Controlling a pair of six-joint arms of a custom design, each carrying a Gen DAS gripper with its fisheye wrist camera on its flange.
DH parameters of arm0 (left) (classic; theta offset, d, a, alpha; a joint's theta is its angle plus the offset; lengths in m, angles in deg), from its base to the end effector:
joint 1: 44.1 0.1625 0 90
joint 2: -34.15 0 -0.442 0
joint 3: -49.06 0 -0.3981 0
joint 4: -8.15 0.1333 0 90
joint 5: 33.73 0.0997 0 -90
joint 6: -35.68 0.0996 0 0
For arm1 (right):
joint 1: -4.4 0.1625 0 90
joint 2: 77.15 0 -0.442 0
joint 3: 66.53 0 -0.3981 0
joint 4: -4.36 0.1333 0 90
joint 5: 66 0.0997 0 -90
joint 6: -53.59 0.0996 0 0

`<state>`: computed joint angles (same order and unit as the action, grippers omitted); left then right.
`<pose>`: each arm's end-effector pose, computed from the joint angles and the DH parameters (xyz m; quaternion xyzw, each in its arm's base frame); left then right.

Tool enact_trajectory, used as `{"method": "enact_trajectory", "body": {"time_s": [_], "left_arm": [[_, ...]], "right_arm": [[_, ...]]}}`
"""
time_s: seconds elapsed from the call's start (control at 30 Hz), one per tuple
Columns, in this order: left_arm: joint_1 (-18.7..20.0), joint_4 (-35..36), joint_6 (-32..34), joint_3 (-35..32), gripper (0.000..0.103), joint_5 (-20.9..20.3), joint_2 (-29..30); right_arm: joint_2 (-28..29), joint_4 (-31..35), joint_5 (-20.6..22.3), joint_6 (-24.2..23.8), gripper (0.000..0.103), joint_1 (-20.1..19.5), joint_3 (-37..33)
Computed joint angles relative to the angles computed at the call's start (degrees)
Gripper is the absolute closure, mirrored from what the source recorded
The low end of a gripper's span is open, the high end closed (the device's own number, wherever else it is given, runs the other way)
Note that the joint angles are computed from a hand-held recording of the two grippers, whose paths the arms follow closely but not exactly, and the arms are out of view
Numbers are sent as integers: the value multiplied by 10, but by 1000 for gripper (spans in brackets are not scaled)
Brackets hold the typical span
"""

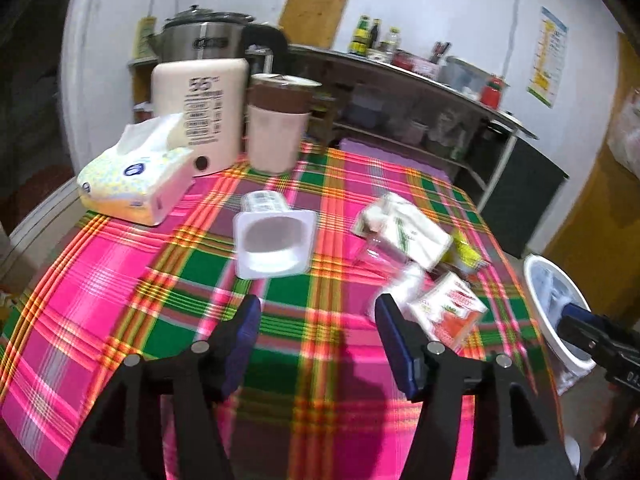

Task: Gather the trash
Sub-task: 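Move both grippers back toward the remaining trash on the table, then grasp the white yogurt cup with the left gripper while the right gripper grasps the yellow snack bag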

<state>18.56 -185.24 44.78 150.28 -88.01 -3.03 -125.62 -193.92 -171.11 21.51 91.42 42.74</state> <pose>-0.1307 -0.6696 0.0724 0.1821 0.8836 -0.3622 0.2343 0.0747 -0.6303 0.1544 0.1767 -0.8916 0.3443 0.2350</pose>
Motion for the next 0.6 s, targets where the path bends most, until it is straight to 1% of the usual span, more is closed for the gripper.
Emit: {"method": "enact_trajectory", "body": {"time_s": [0.3, 0.43, 0.53, 0.6], "left_arm": [[26, 29, 6, -66, 40, 14, 24], [34, 52, 4, -94, 41, 31, 38], [38, 62, 7, -107, 46, 33, 44], [40, 71, 10, -115, 53, 30, 47]], "right_arm": [[40, 51, -8, -10, 48, 3, -78], [59, 76, -13, -15, 48, 4, -115], [73, 95, -17, -17, 48, 5, -140], [82, 105, -20, -17, 48, 5, -158]]}}
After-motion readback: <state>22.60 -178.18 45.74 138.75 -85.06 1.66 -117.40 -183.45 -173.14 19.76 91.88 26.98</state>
